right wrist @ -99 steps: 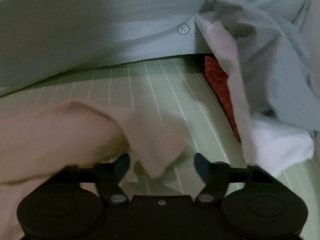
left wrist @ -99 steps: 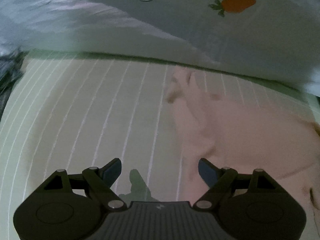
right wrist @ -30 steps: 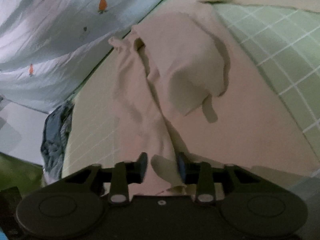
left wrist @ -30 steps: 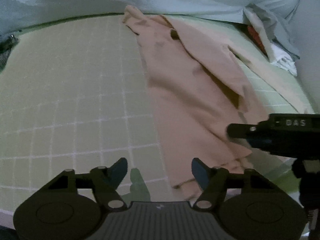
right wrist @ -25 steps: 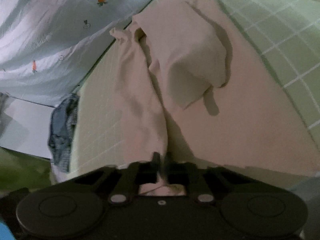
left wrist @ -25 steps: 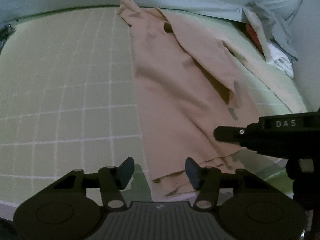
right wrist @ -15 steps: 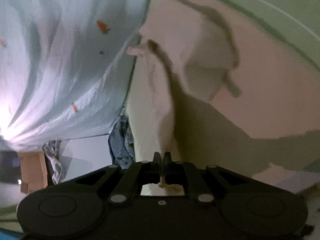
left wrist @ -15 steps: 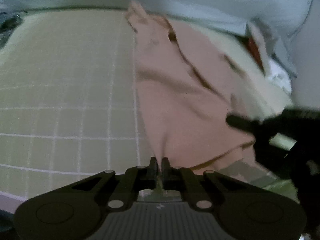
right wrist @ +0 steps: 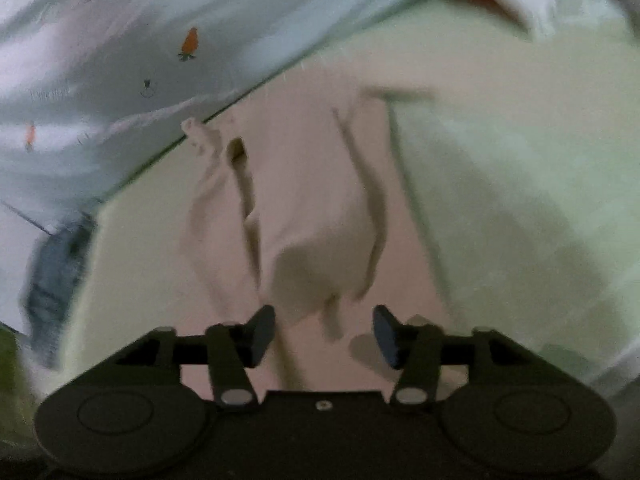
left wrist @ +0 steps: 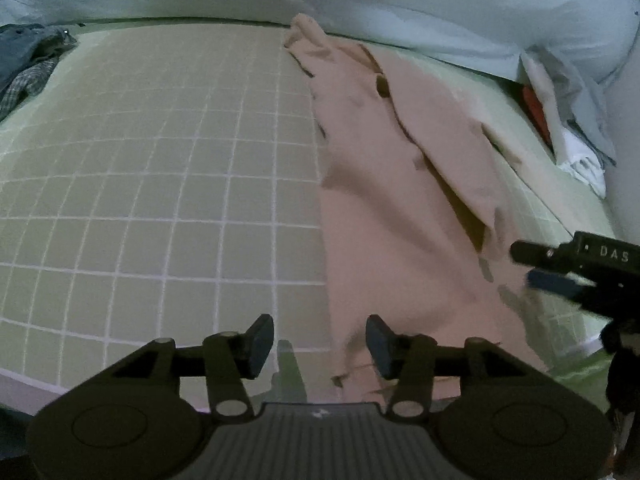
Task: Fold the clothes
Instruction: 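Release the sweater hem and open both tools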
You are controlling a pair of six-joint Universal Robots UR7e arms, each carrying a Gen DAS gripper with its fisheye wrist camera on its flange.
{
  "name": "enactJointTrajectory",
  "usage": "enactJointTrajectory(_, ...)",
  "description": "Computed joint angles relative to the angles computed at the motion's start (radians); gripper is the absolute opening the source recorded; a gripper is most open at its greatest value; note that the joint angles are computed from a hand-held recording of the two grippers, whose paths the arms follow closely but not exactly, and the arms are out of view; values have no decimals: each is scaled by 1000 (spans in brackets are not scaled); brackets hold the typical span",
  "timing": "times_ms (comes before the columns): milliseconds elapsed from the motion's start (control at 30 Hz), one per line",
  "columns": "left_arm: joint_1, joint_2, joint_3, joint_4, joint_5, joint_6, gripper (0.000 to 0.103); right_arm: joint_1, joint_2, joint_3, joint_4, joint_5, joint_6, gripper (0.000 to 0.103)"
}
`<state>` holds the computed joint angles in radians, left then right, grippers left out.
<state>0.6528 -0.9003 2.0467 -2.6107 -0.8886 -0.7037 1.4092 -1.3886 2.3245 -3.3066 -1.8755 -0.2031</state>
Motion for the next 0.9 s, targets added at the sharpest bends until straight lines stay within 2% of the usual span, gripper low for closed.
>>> enactJointTrajectory(67, 6, -3, -3, 15, 8, 1, 61, 45, 59, -20, -62, -84, -82, 64)
enactJointTrajectory(133, 12, -5, -6, 23, 13, 5, 62, 80, 121, -38, -119, -146, -161, 66)
enactJointTrajectory(233, 20, -13, -6, 25, 17, 22, 65, 123, 205, -73, -194, -232, -265, 64)
enactJointTrajectory(300, 25, -16, -6, 24, 20, 37, 65, 140, 241, -90, -229, -280, -289, 50)
enactJointTrajectory(367, 30, -29, 2, 25, 20, 52, 66, 150, 263, -100, -245, -304, -300, 2)
enactJointTrajectory(467, 40, -43, 9, 22, 20, 70, 66, 158, 236, -71, -272, -272, -309, 2)
enactJointTrajectory(567, 52, -52, 12, 8, 17, 92, 66, 206, 219, -47, -300, -274, -323, 2)
enactJointTrajectory(667, 66, -52, 6, -5, 8, 114, 66, 226, 189, -35, -203, -251, -259, 2)
enactJointTrajectory(800, 76, -47, -6, -3, -2, 144, 66, 204, 197, -24, -113, -235, -190, 3)
enactJointTrajectory(833, 78, -46, -8, -3, -3, 153, 67, 199, 195, -20, -109, -227, -178, 6)
enactJointTrajectory(900, 80, -44, -11, -9, -4, 169, 74, 195, 191, -12, -131, -218, -171, 21)
